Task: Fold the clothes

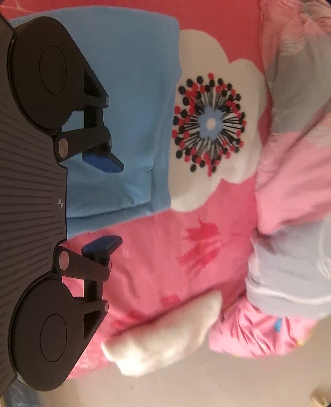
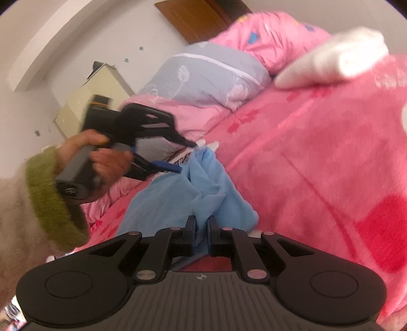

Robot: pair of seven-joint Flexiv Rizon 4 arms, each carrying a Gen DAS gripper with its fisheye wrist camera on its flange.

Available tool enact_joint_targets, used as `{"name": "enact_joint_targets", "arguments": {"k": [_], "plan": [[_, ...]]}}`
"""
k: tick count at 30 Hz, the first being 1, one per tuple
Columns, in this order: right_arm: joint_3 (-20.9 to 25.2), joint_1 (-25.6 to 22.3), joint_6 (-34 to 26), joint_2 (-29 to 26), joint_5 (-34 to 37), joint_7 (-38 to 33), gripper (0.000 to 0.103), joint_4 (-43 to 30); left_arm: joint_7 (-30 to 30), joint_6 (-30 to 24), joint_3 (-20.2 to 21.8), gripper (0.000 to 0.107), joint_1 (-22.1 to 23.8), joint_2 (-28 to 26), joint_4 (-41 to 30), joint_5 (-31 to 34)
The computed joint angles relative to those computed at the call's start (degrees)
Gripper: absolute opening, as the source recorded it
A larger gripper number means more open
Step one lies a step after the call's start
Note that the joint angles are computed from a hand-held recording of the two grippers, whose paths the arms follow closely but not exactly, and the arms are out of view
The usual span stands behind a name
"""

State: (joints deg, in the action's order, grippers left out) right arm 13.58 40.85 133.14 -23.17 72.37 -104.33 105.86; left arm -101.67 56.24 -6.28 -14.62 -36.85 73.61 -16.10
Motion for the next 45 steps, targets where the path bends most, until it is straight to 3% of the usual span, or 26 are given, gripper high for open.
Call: {"name": "enact_joint_targets", "arguments": {"k": [4,6,8,10,13,14,20,25,27,29,35,38,41,45], "plan": [[1.8,-1.6,2.2,-1.2,-10.3,15.5,0.008,5.5,7.4,5.6,-3.3,0.057,3.0,8.3,12.0,-3.7],[0.7,-0.8,2.4,-1.3,-11.4,17.4,0.009,6.2,11.8,9.2,-4.3,0.057,4.3,13.9,19.9,-6.3],[-0.6,0.4,2.2,-1.1,-11.6,17.9,0.009,6.5,14.0,12.3,-2.7,0.057,3.9,19.3,26.7,-6.0],[-1.4,1.1,2.2,-1.1,-11.9,18.9,0.009,7.0,12.8,15.2,1.1,0.057,1.9,24.6,32.7,-0.4],[-2.1,1.7,2.0,-0.8,-12.6,20.4,0.01,7.6,3.9,18.7,7.5,0.058,-1.2,31.2,39.1,16.6],[-2.2,1.7,1.9,-0.7,-12.9,20.9,0.01,7.9,2.2,19.1,7.8,0.058,-0.9,33.1,41.3,19.4],[-1.0,-0.6,0.4,0.6,-20.0,31.1,0.012,11.8,4.0,25.1,5.2,0.058,1.2,38.6,53.8,16.0],[-3.5,0.2,-1.2,3.9,-23.0,34.6,0.01,13.8,-8.3,26.8,3.1,0.058,3.4,36.7,51.7,32.9],[-6.6,3.3,-2.9,5.7,-18.0,28.4,0.009,12.2,-13.9,25.4,3.2,0.058,3.1,35.8,49.5,40.9],[-8.7,5.2,-4.2,7.1,-12.3,20.8,0.009,9.9,-17.2,25.0,3.7,0.058,2.4,35.0,48.4,44.7],[-7.0,2.9,-7.1,7.0,-4.6,13.6,0.008,7.1,-28.6,21.6,5.5,0.057,-0.2,33.8,44.4,56.7],[-4.1,0.5,-5.9,5.8,-7.2,18.5,0.008,8.5,-31.7,21.1,5.6,0.056,-0.4,34.1,44.1,59.0],[-0.9,-1.9,-2.2,4.2,-15.4,28.7,0.008,12.0,-34.7,21.2,5.5,0.053,-0.3,34.4,43.9,61.0],[-1.6,-1.6,-0.2,3.2,-20.2,34.9,0.008,14.4,-39.0,18.4,4.9,0.05,-0.9,34.2,42.0,66.5]]}}
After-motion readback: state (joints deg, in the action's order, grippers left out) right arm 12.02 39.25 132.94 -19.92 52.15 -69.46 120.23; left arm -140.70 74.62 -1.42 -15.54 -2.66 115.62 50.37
